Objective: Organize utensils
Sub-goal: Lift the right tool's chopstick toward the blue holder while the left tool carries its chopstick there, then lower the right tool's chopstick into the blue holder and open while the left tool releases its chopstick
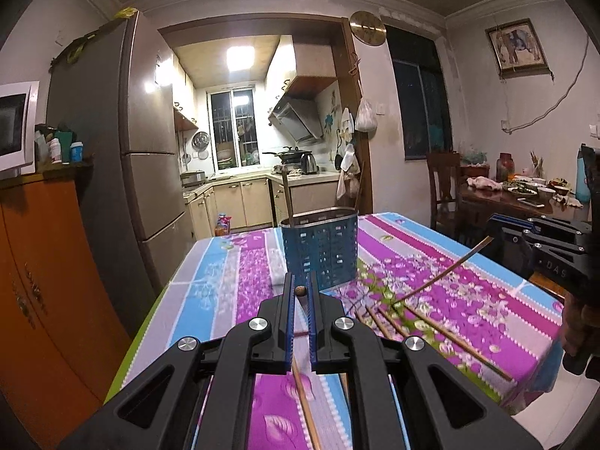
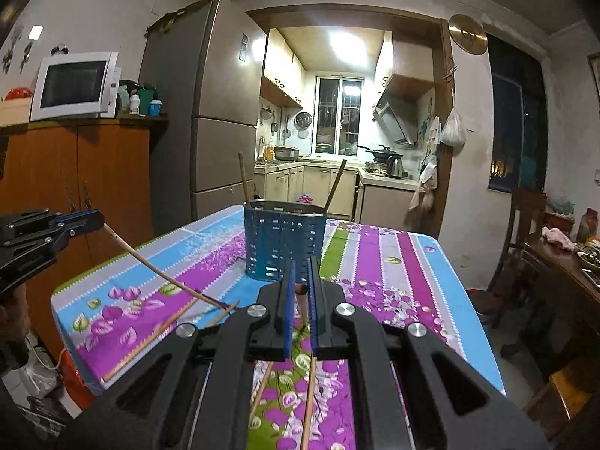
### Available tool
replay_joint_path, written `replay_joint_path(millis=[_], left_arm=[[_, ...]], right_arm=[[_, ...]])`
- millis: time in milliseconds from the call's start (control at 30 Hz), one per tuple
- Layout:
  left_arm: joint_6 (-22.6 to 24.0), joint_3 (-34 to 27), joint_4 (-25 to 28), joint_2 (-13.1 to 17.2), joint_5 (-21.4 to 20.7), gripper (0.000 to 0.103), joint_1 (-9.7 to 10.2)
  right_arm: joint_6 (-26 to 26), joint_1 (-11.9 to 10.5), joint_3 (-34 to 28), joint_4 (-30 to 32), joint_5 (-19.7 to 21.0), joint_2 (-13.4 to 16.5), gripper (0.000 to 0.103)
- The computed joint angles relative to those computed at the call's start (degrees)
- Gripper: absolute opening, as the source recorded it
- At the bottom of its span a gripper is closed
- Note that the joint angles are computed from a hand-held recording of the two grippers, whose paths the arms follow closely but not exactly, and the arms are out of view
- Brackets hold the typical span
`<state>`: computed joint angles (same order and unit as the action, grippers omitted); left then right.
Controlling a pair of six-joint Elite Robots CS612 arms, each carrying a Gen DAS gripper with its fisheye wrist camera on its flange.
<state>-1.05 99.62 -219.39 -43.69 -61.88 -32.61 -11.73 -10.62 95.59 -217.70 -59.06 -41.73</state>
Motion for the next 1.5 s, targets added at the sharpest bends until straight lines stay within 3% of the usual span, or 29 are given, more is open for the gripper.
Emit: replay_joint_path(millis=[267,433,733,1100,1267,1500], left_arm=[[4.4,-4.7,0.1,-0.1,-2.3,0.007,1.81],[2.6,-7.1,2.7,-0.3,-6.6,0.007,3.30],[3.2,-9.4,4.3,-0.2,-9.9,0.007,3.83],[0.9,-16.9,11.3,1.3,-15.9,0.007,5.57],[1.0,-23.4,13.2,3.2,-15.9,0.007,6.09],[3.7,-36.1,13.9,7.8,-11.5,0.007,6.26]], right_arm=[[0.6,0.2,-3.9,1.0,2.2,0.2,0.005],[3.4,0.0,-6.6,1.8,4.3,0.3,0.005],[5.7,-0.2,-9.2,1.1,7.0,-0.4,0.005],[6.0,0.5,-14.6,8.5,7.9,0.4,0.005],[7.4,1.0,-19.3,10.7,7.9,1.6,0.005],[12.8,2.2,-31.5,13.0,7.3,5.7,0.005]])
